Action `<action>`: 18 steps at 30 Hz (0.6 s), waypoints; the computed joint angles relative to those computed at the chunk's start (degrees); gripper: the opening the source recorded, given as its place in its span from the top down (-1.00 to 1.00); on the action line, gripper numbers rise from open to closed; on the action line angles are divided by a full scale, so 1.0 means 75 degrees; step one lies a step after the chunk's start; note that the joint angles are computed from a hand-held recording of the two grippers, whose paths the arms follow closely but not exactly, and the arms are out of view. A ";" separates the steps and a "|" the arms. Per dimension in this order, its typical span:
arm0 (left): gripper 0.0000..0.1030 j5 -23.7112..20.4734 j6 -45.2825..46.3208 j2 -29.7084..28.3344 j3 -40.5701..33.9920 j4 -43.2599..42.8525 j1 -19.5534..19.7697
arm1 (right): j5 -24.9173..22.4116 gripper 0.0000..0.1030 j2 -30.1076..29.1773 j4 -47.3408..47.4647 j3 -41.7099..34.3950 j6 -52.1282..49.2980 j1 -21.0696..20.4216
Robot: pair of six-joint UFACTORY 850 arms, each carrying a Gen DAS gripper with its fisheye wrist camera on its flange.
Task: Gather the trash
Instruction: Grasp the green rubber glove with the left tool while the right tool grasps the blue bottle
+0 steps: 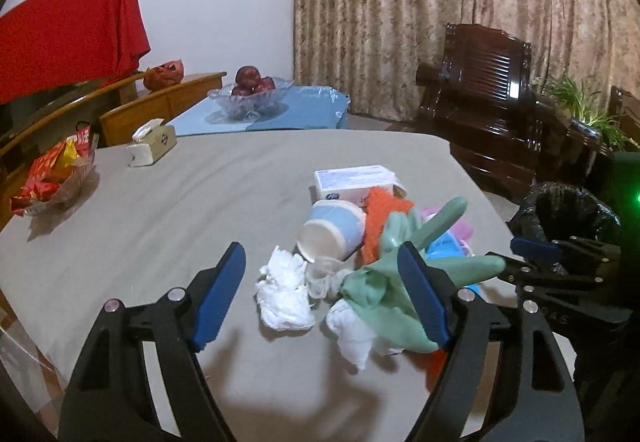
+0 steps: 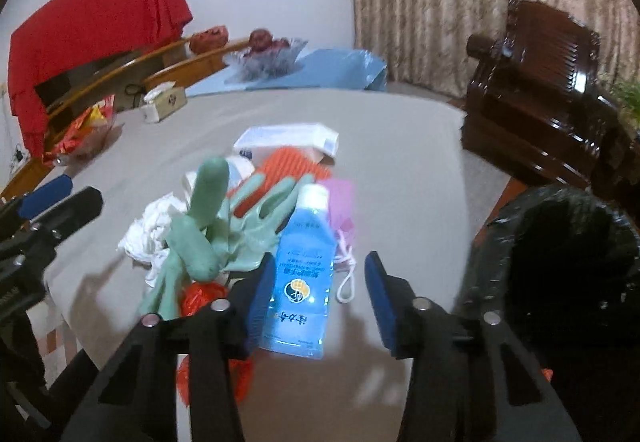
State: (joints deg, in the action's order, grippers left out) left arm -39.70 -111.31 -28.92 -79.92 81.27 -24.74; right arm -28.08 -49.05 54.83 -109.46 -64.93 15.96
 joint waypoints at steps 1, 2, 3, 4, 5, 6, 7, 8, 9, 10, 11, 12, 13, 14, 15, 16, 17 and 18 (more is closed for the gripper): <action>-0.46 0.0042 -0.0079 0.0025 0.0078 0.0061 0.0036 | -0.0051 0.17 -0.0093 -0.0139 -0.0105 0.0115 0.0023; -0.46 0.0067 -0.0088 0.0017 0.0080 0.0053 0.0060 | -0.0131 0.22 -0.0204 -0.0306 -0.0253 0.0260 0.0046; -0.45 0.0083 -0.0075 -0.0010 0.0058 0.0042 0.0082 | -0.0181 0.22 -0.0265 -0.0378 -0.0321 0.0312 0.0059; -0.43 0.0109 -0.0063 -0.0031 0.0032 0.0019 0.0104 | -0.0228 0.22 -0.0351 -0.0472 -0.0443 0.0410 0.0076; -0.42 0.0149 -0.0072 -0.0051 0.0012 0.0026 0.0128 | -0.0264 0.22 -0.0419 -0.0517 -0.0541 0.0477 0.0081; -0.42 0.0191 -0.0076 -0.0081 -0.0022 0.0041 0.0153 | -0.0320 0.22 -0.0525 -0.0576 -0.0709 0.0588 0.0091; -0.41 0.0216 -0.0093 -0.0110 -0.0043 0.0063 0.0167 | -0.0352 0.22 -0.0558 -0.0565 -0.0763 0.0596 0.0083; -0.41 0.0245 -0.0067 -0.0152 -0.0099 0.0057 0.0189 | -0.0402 0.22 -0.0655 -0.0627 -0.0928 0.0689 0.0085; -0.40 0.0251 -0.0075 -0.0179 -0.0119 0.0065 0.0195 | -0.0488 0.22 -0.0786 -0.0727 -0.1153 0.0814 0.0092; -0.39 0.0260 -0.0081 -0.0205 -0.0144 0.0069 0.0211 | -0.0578 0.22 -0.0928 -0.0837 -0.1396 0.0957 0.0100; -0.39 0.0257 -0.0088 -0.0230 -0.0177 0.0065 0.0226 | -0.0671 0.22 -0.1046 -0.0942 -0.1611 0.1096 0.0101; -0.39 0.0257 -0.0106 -0.0253 -0.0206 0.0079 0.0259 | -0.0796 0.22 -0.1203 -0.1050 -0.1876 0.1264 0.0109; -0.38 0.0253 -0.0128 -0.0271 -0.0218 0.0098 0.0278 | -0.0909 0.22 -0.1362 -0.1160 -0.2144 0.1423 0.0122; -0.38 0.0251 -0.0135 -0.0293 -0.0238 0.0108 0.0295 | -0.0997 0.22 -0.1521 -0.1298 -0.2414 0.1586 0.0142; -0.38 0.0252 -0.0094 -0.0329 -0.0289 0.0084 0.0315 | -0.1069 0.22 -0.1623 -0.1380 -0.2592 0.1678 0.0150; -0.38 0.0261 -0.0074 -0.0353 -0.0318 0.0078 0.0331 | -0.1156 0.22 -0.1752 -0.1513 -0.2813 0.1823 0.0171; -0.38 0.0270 -0.0047 -0.0379 -0.0349 0.0068 0.0346 | -0.1259 0.23 -0.1878 -0.1624 -0.3027 0.1946 0.0178; -0.38 0.0304 -0.0033 -0.0405 -0.0371 0.0077 0.0370 | -0.1424 0.26 -0.2055 -0.1727 -0.3322 0.2080 0.0193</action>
State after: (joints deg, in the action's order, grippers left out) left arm -37.42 -111.56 -31.95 -82.70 81.85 -21.97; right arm -38.76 -64.47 41.88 -134.38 -49.32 17.41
